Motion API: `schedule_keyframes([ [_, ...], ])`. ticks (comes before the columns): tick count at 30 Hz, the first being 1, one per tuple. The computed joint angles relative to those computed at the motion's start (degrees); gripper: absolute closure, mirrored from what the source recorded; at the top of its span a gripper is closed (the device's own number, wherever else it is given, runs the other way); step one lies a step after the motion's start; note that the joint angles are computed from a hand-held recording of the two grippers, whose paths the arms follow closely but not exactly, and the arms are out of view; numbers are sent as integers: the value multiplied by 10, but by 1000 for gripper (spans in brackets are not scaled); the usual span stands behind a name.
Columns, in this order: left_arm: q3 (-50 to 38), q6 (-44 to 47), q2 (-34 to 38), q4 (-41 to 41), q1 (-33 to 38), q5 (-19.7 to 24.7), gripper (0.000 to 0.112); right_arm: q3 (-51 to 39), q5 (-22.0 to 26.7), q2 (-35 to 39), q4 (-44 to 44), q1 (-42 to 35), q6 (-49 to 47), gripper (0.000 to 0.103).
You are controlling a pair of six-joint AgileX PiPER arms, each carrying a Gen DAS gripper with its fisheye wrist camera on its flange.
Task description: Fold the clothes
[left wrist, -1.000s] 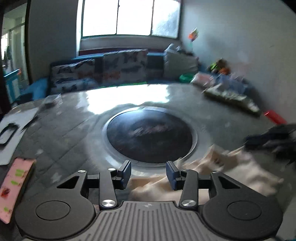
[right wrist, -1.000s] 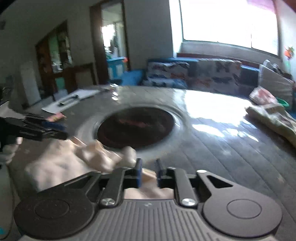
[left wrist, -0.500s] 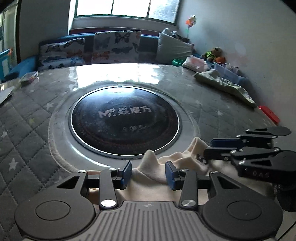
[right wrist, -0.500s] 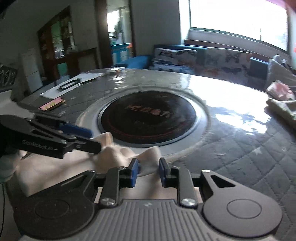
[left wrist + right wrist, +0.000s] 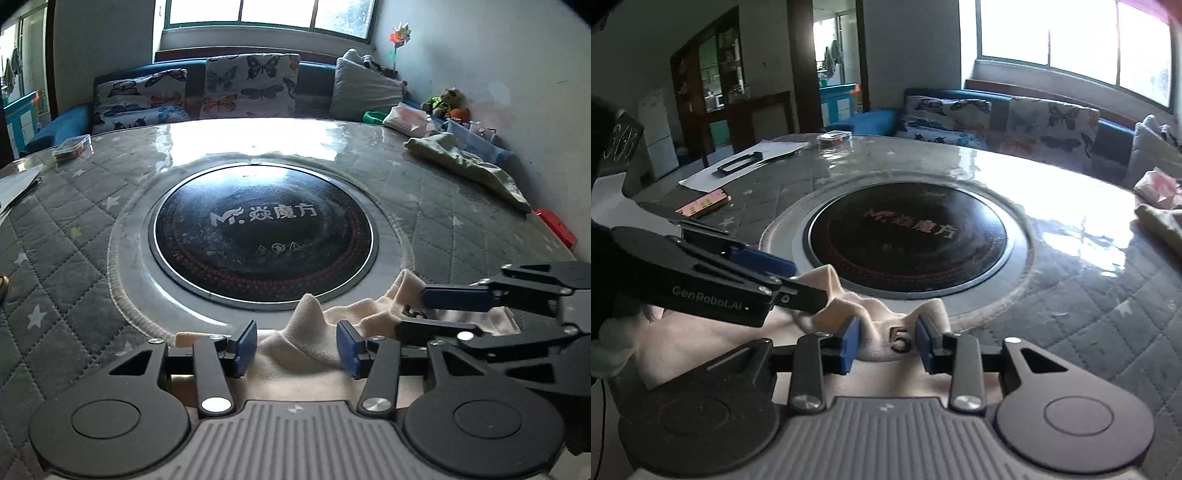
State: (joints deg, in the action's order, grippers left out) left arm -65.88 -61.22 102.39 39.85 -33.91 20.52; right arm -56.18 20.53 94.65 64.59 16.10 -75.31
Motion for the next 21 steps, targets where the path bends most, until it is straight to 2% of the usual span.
schedule_keyframes([
  [2,-4,-12,-1,6,-8,17,55,7,-1,-12,-6,0,4,69],
  [6,-1,-57,-11,38,-32,55,48,32,30,-41,12,-11,-31,63],
  [9,-1,-84,-18,50,-55,93,41,58,46,-65,20,-16,-50,62],
  [16,15,-178,-34,104,-113,167,31,129,55,-127,62,-27,-126,57],
  [21,37,-230,-50,122,-139,192,27,173,62,-159,69,-49,-177,53],
])
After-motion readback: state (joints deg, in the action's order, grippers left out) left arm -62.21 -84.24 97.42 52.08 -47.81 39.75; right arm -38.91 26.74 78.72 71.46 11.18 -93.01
